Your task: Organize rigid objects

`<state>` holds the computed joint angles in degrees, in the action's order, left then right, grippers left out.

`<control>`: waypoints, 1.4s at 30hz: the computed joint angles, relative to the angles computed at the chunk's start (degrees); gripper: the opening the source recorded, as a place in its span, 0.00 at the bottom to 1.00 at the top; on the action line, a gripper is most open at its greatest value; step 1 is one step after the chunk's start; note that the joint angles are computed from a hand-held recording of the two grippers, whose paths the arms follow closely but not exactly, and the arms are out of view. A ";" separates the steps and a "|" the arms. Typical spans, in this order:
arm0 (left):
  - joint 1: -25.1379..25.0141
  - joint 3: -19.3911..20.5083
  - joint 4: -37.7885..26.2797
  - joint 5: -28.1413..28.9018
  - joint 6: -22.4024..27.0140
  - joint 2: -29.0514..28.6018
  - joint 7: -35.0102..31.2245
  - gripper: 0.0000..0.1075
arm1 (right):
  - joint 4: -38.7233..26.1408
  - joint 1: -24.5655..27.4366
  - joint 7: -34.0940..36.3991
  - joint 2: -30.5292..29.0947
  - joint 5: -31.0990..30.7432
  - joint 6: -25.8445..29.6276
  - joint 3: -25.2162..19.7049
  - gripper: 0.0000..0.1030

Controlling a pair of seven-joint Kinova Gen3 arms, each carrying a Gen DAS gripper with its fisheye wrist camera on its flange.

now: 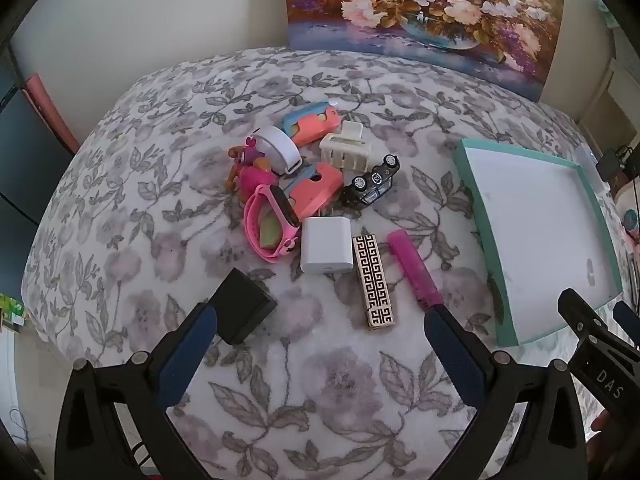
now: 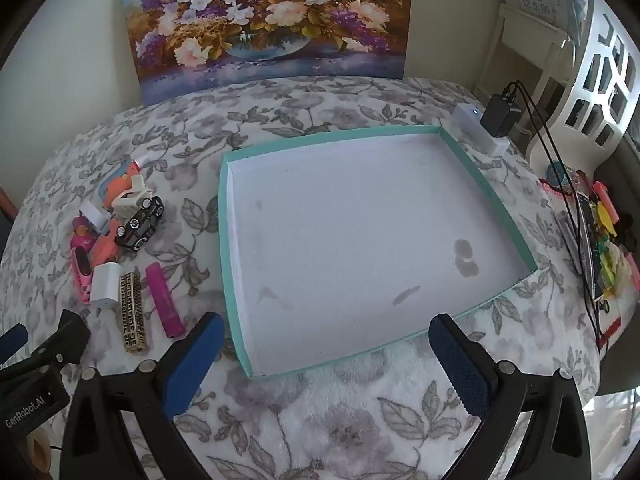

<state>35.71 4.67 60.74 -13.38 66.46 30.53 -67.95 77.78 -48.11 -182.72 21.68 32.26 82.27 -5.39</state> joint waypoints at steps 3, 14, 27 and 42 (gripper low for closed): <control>0.40 -0.26 -0.14 -0.62 0.24 0.08 0.32 0.96 | 0.01 -0.16 -0.13 0.06 0.31 0.13 0.03 1.00; 0.42 -0.14 0.09 -0.53 0.21 -0.29 1.00 0.96 | -0.20 -0.20 -0.05 0.10 0.33 0.40 0.01 1.00; -0.19 -0.10 -0.04 -0.11 0.08 -0.30 0.68 0.96 | -0.24 -0.20 0.01 0.05 0.35 0.45 0.00 1.00; 0.15 -0.21 0.14 -0.65 0.12 -0.30 1.06 0.96 | -0.08 -0.16 -0.02 -0.01 0.36 0.38 -0.04 1.00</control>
